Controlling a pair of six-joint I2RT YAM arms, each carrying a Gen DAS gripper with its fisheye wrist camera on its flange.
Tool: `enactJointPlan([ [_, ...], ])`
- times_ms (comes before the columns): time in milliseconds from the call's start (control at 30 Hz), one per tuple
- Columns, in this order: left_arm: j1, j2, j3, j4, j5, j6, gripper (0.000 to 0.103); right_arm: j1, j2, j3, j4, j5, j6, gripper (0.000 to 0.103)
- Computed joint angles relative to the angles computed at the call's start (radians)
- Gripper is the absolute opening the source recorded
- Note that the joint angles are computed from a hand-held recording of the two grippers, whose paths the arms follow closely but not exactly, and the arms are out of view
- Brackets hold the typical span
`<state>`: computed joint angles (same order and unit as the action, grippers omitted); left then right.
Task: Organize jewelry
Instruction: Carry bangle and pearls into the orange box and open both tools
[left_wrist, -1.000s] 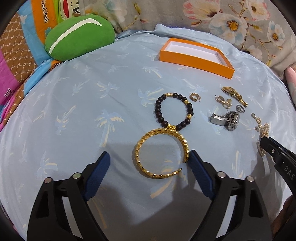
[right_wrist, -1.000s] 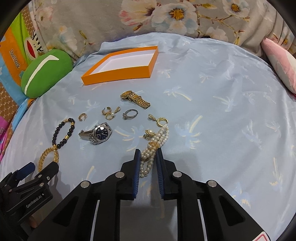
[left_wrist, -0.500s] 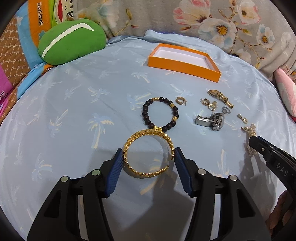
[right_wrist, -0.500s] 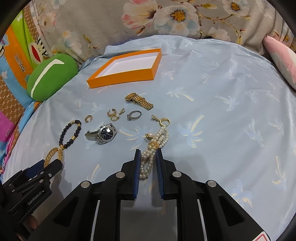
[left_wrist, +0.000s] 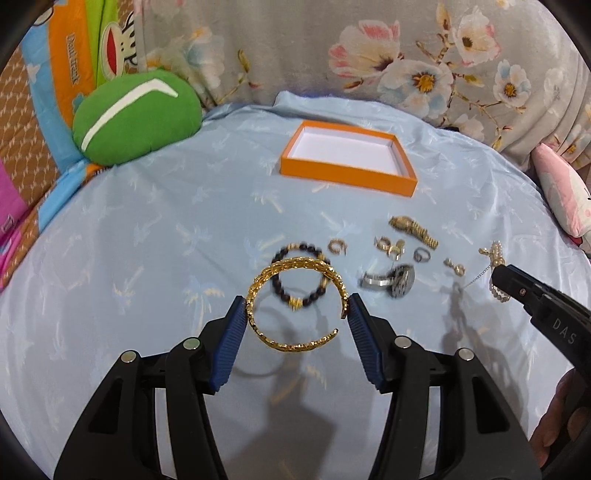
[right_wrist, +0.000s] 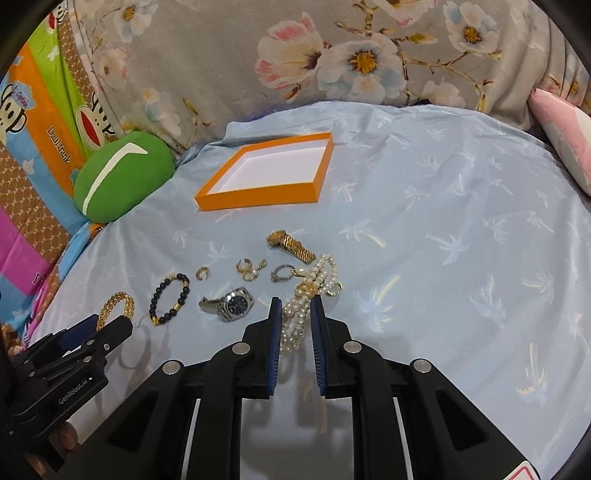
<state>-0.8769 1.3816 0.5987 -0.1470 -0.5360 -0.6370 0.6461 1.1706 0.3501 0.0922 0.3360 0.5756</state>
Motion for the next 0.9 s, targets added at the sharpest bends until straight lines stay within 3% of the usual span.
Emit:
enactJointPlan([
  [267, 0.168, 0.147, 0.224, 0.064, 0.094, 0.228, 0.054, -0.22, 0.219, 0.254, 0.07, -0.197, -0.243, 0.014],
  [533, 0.317, 0.485, 0.654, 0.059, 0.202, 0.398, 0.054, -0.371, 0.609, 0.703, 0.0, -0.358, -0.385, 0.014],
  [700, 0.377, 0.753, 1.026, -0.058, 0.295, 0.438, 0.054, -0.424, 0.863, 1.02, -0.104, -0.421, -0.409, 0.014],
  [900, 0.414, 1.073, 1.496, -0.27, 0.343, 0.456, 0.054, -0.448, 1.077, 1.299, -0.225, -0.415, -0.433, 0.014],
])
